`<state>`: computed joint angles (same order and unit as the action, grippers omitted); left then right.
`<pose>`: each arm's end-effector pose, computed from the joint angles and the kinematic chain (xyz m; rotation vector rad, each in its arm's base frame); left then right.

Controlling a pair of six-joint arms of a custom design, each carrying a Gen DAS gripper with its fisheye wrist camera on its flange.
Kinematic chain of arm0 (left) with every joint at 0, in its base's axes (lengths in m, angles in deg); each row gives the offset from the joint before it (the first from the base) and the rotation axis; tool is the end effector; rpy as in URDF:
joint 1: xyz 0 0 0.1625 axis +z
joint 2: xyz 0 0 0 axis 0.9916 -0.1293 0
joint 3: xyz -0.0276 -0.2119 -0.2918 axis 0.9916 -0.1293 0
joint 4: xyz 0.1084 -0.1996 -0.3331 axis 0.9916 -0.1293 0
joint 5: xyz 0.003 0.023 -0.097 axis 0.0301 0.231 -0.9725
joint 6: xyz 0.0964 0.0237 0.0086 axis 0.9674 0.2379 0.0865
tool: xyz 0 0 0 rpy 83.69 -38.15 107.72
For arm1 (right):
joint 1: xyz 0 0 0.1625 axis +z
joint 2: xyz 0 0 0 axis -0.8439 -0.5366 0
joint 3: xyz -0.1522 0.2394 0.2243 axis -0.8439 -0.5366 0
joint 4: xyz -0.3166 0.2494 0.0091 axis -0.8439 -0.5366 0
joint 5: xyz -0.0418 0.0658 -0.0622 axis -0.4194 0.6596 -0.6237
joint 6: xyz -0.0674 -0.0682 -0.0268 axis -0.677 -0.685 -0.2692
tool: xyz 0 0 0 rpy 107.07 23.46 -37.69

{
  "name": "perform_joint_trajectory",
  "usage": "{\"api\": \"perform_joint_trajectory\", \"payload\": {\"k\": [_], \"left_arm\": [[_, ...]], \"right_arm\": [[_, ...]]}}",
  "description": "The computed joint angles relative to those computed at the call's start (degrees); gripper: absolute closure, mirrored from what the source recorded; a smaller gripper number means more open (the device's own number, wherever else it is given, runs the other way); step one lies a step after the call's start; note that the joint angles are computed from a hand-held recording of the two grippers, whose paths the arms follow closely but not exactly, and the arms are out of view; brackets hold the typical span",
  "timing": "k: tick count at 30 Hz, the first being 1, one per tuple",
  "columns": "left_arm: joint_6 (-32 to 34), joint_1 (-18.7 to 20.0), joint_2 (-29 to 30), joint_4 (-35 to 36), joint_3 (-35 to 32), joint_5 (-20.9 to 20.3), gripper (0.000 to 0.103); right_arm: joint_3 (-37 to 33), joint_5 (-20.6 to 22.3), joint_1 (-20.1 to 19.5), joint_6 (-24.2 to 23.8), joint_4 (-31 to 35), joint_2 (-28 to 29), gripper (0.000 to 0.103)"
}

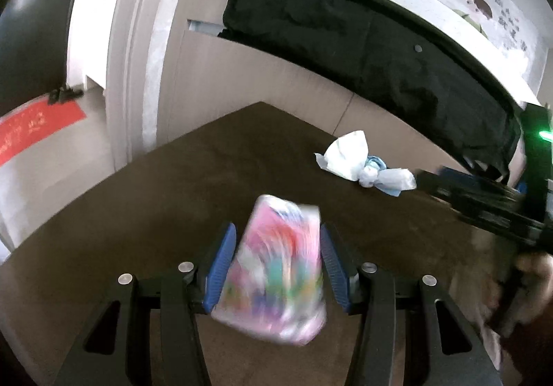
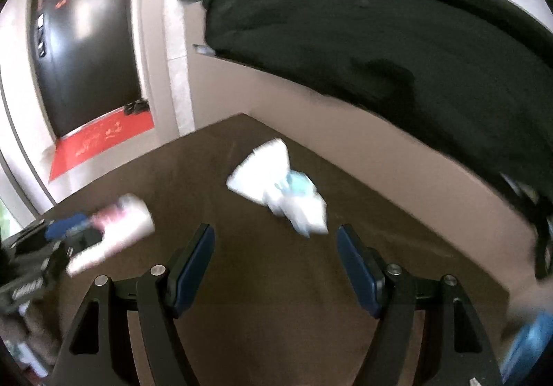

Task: Collect trash
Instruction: 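Grasp the pink Kleenex pack with left gripper while right gripper grasps white tissue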

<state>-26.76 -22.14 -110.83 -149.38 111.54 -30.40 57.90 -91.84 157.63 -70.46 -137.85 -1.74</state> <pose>-0.0789 -0.5331 0.1460 0.2665 2.4613 -1.2053 0.2052 -0.6054 0.0852 0.9711 -2.2577 0.7790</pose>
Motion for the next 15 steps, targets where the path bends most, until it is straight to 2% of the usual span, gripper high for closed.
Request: {"api": "perform_joint_trajectory", "payload": {"k": [3, 7, 11, 15], "left_arm": [[1.51, -0.45, -0.48, -1.00, 0.53, 0.91, 0.052], [0.67, 0.05, -1.56, 1.69, -0.15, -0.68, 0.052], [1.32, 0.11, -1.62, 3.07, -0.53, -0.93, 0.052], [1.33, 0.48, -1.43, 5.30, -1.31, -1.66, 0.052]], "right_arm": [[-6.94, -0.44, 0.21, -3.65, 1.49, 5.52, 0.033], [-14.72, -1.72, 0.06, -6.53, 3.94, 11.15, 0.033], [-21.61, -2.41, -0.32, -5.59, 8.42, 14.95, 0.033], [-28.93, -4.92, -0.60, -1.57, 16.23, 18.27, 0.032]]}}
